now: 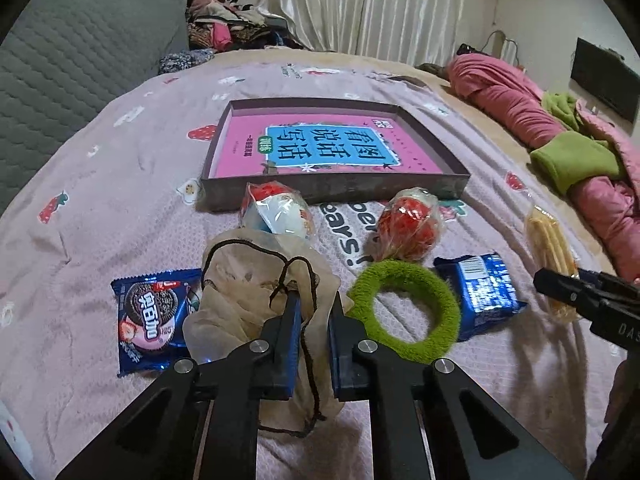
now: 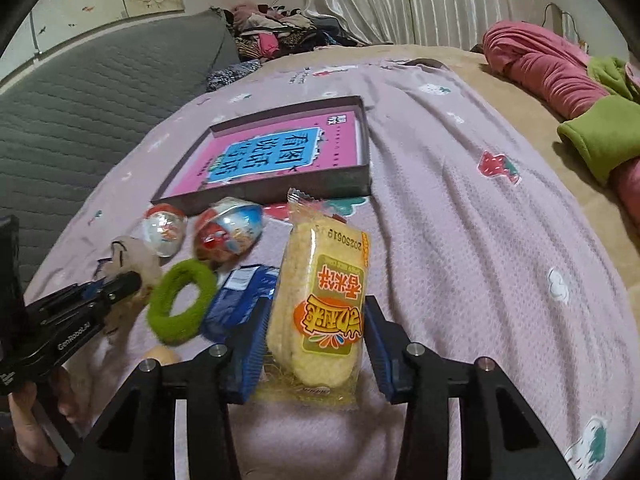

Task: Organize objects
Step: 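Close left tool on mesh bag while right tool closes on yellow cake packet, then lift mesh bag with left tool while right tool carries cake packet over pink tray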

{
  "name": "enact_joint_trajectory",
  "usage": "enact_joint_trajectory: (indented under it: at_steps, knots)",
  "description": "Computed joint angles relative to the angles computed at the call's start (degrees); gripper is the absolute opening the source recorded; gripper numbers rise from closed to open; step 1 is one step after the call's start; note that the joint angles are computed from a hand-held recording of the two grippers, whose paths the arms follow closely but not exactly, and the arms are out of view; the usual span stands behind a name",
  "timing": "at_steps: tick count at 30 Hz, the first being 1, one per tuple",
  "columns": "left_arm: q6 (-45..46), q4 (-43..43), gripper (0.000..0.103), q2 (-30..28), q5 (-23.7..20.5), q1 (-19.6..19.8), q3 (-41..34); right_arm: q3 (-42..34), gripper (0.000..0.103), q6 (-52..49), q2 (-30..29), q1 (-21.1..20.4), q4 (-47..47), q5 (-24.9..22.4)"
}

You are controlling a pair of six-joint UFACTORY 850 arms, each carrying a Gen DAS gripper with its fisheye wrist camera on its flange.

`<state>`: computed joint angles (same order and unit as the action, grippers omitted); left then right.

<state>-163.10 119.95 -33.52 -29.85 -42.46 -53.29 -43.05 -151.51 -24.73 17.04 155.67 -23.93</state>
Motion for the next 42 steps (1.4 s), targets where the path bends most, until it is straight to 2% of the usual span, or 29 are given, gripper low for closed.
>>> enact_joint_trajectory:
  at_steps: [10,26,42]
  knots:
    - [-1.61,-0.85,0.012,3.88,-1.92,-2.50,3.85,4.12,0.045,-1.88,4.36,2.90,1.76,-1.39]
    - [0.90,-8.13,0.012,11.87,-6.76,-7.87,9.52,9.89,0.045,-9.23,13.58,6.77,9.63,-1.19]
    - [10.50,-17.54,0.012,15.24,-10.51,-10.58,7.79,12.14,0.045,-15.54,20.43,9.03,16.44,-2.13]
